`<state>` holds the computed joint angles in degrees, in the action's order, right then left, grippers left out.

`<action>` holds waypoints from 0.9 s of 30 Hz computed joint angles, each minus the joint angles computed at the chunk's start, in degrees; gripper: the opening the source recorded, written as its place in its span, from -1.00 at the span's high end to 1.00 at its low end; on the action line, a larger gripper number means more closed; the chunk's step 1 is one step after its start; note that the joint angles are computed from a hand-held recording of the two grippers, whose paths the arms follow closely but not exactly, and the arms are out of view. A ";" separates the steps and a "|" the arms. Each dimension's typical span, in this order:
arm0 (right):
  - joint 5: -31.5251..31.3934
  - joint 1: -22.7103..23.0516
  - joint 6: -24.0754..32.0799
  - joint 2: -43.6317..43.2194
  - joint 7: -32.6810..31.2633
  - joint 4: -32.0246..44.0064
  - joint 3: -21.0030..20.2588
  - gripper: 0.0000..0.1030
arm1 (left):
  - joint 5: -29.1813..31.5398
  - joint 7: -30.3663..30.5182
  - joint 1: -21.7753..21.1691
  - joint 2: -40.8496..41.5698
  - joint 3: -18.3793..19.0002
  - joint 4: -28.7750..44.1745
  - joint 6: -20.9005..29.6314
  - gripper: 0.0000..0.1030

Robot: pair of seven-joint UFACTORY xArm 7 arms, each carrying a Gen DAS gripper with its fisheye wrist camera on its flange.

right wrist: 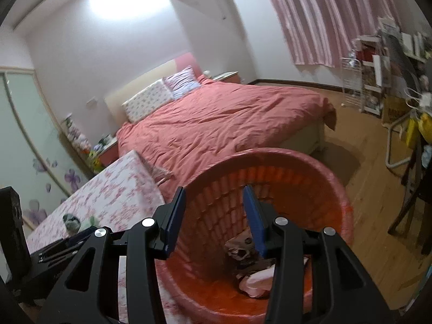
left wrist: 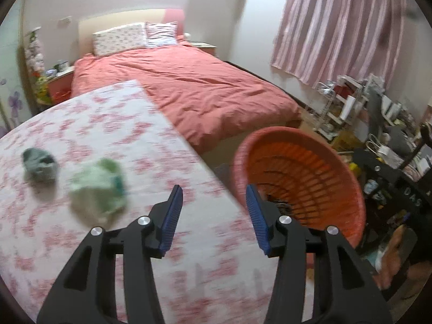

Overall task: Collect trash
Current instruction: 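Return both grippers to the bed toward the green and grey cloths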

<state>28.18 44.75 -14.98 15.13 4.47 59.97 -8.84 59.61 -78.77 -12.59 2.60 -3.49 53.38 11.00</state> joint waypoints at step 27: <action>-26.31 9.66 30.60 22.83 13.58 39.03 0.81 -0.39 | -5.66 4.92 27.33 -30.62 -0.22 -28.46 3.89 -0.51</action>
<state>1.87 54.41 15.61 37.96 18.05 99.00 -8.03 53.95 -73.85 14.74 -28.01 -3.71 24.92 14.88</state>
